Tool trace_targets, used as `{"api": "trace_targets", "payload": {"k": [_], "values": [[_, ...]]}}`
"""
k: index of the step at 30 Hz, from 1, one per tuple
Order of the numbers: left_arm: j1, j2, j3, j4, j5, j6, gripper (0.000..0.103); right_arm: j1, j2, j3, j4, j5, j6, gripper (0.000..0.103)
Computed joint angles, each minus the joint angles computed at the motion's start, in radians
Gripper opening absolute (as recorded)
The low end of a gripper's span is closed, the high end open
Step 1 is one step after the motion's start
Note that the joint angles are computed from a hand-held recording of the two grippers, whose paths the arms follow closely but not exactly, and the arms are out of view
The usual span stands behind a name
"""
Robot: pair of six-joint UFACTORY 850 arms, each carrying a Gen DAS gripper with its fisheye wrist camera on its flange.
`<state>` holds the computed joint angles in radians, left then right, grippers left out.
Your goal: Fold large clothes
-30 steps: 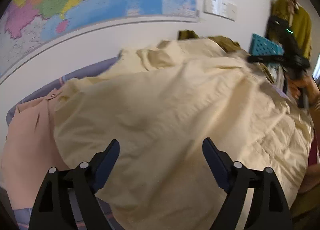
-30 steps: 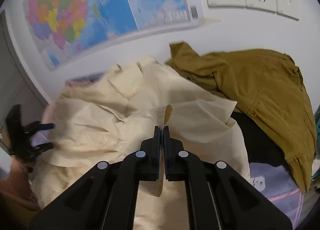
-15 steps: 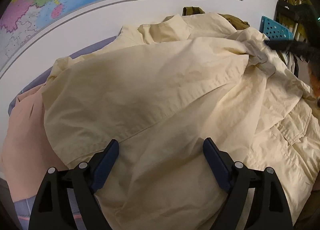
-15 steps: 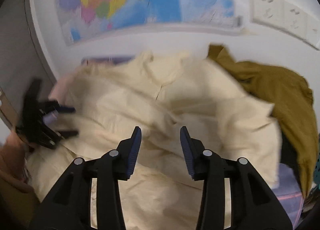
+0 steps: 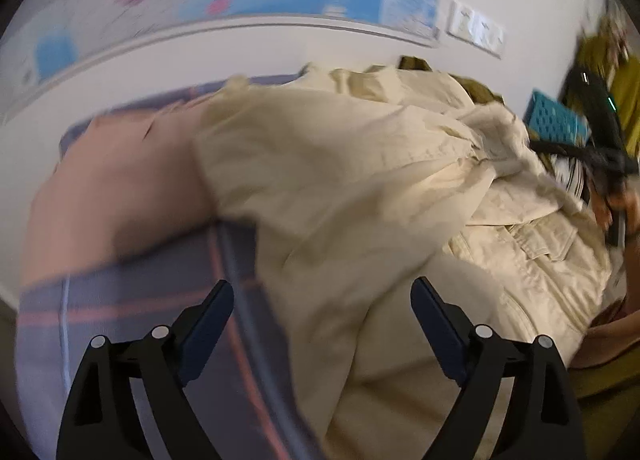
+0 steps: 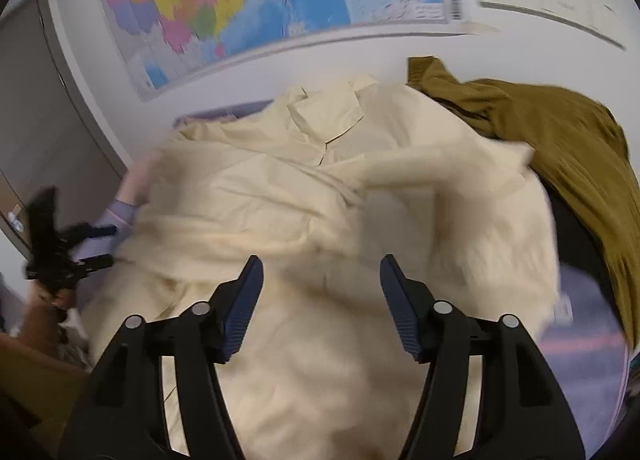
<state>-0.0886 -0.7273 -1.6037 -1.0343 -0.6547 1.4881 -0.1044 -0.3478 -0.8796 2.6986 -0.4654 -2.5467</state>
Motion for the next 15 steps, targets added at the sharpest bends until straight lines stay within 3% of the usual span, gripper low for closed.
{"api": "trace_targets", "payload": {"k": [7,10,12,15], "values": [[0.064,-0.023,0.019,0.041,-0.165,-0.153,0.089,-0.047,0.123,0.256,0.088,-0.175,0.061,0.076],[0.072,-0.006,0.070,0.004,-0.207,-0.114,0.095,-0.086,0.161,0.358,0.097,-0.267,0.098,0.088],[0.074,-0.001,0.085,-0.010,-0.243,-0.091,0.096,-0.124,0.167,0.404,0.047,-0.324,0.154,0.090],[0.068,0.010,0.106,-0.008,-0.261,-0.085,0.096,-0.141,0.144,0.429,0.039,-0.333,0.182,0.090]]}}
